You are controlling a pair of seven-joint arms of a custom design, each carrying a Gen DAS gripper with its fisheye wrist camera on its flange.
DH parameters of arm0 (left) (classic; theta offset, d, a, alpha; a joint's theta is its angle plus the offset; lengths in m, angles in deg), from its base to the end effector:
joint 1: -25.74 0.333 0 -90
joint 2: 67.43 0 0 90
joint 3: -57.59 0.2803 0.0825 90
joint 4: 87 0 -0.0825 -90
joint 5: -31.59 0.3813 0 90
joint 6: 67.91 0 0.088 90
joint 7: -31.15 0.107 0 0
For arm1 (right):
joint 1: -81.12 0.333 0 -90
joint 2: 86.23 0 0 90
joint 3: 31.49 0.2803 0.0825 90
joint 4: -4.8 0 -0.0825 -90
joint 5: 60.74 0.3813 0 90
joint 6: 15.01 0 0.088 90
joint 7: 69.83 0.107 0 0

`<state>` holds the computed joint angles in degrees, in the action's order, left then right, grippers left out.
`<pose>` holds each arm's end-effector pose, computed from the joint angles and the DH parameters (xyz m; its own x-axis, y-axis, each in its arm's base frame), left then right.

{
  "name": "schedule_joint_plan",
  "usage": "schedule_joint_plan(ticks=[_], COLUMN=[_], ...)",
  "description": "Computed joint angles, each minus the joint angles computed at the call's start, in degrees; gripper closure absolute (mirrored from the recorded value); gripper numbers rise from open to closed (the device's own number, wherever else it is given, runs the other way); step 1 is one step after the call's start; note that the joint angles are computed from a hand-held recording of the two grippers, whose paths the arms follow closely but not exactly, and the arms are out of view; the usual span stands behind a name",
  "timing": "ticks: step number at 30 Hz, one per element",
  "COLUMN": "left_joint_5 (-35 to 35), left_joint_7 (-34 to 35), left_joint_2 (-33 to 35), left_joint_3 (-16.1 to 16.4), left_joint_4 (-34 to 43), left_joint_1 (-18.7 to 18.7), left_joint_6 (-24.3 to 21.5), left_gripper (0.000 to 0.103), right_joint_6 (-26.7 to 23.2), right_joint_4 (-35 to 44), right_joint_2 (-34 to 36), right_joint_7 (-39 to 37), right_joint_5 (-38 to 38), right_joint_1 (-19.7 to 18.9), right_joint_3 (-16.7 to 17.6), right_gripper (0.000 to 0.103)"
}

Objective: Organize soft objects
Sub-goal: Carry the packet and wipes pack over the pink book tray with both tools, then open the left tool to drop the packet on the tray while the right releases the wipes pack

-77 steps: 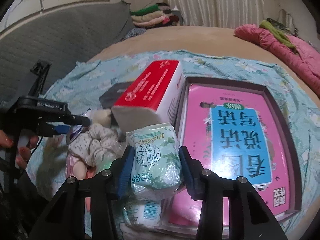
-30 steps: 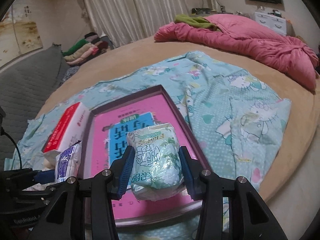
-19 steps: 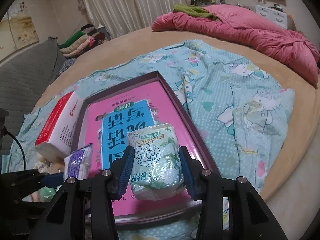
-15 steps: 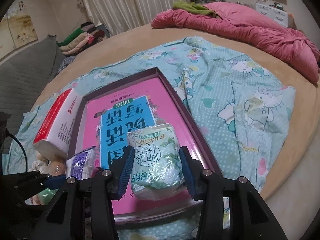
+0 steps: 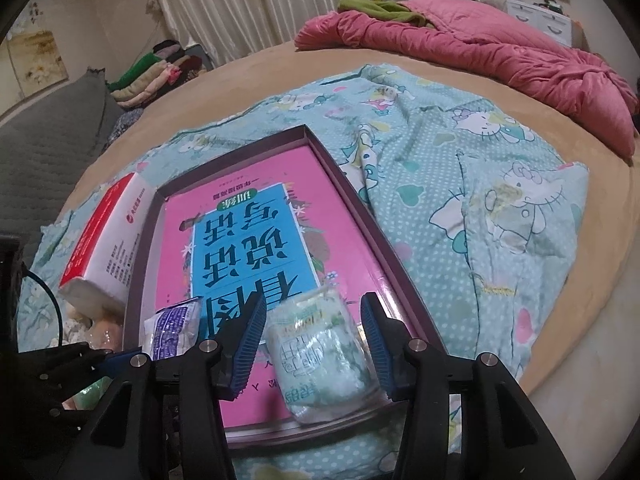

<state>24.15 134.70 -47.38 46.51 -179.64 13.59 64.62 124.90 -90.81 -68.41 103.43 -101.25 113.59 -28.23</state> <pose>0.6255 -0.2558 0.4304 -0.5346 -0.8390 0.1016 -0.8039 0.4677 -0.3673 0.5496 0.3895 0.4428 -0.3025 -0.9283 -0.2162 -0.6985 0.3703 -0.6124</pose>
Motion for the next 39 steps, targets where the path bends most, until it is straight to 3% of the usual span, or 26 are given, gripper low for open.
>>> schedule_joint_plan(ticks=[7, 11, 15, 20, 22, 24, 31, 39], left_joint_5=[-0.59, -0.48, -0.55, 0.05, -0.46, -1.04, -1.15, -2.85], left_joint_7=[0.14, 0.04, 0.16, 0.92, 1.27, 2.0, 2.02, 2.12], left_joint_2=[0.34, 0.67, 0.4, -1.77, -3.08, -4.39, -9.05, -13.06], left_joint_3=[-0.02, 0.07, 0.03, 0.06, -0.03, -0.14, 0.15, 0.64], left_joint_4=[0.46, 0.9, 0.66, -1.74, -3.0, -4.28, -8.69, -12.19], left_joint_1=[0.21, 0.21, 0.27, 0.29, 0.55, 0.87, 1.32, 2.82], left_joint_6=[0.76, 1.04, 1.26, 3.64, 4.78, 5.87, 9.57, 10.23], left_gripper=[0.053, 0.043, 0.042, 0.033, 0.032, 0.029, 0.025, 0.023], right_joint_6=[0.75, 0.5, 0.5, 0.46, 0.04, -0.87, -2.16, -3.17], right_joint_4=[-1.5, -2.78, -3.31, -3.77, -3.94, -3.79, -1.92, -1.07], right_joint_2=[-1.36, -2.65, -3.18, -3.74, -4.07, -4.19, -3.16, -3.07], right_joint_7=[4.37, 8.12, 9.76, 11.91, 12.97, 13.19, 11.01, 11.67], right_joint_5=[-3.39, -6.33, -7.62, -9.92, -11.28, -12.17, -13.36, -15.71], right_joint_1=[0.54, 0.58, 0.11, 0.11, 0.22, 0.3, 0.78, 1.88], right_joint_3=[-0.64, -0.71, -0.26, -0.11, -0.06, 0.17, 0.69, 0.62], right_gripper=[0.047, 0.047, 0.045, 0.044, 0.037, 0.032, 0.029, 0.025])
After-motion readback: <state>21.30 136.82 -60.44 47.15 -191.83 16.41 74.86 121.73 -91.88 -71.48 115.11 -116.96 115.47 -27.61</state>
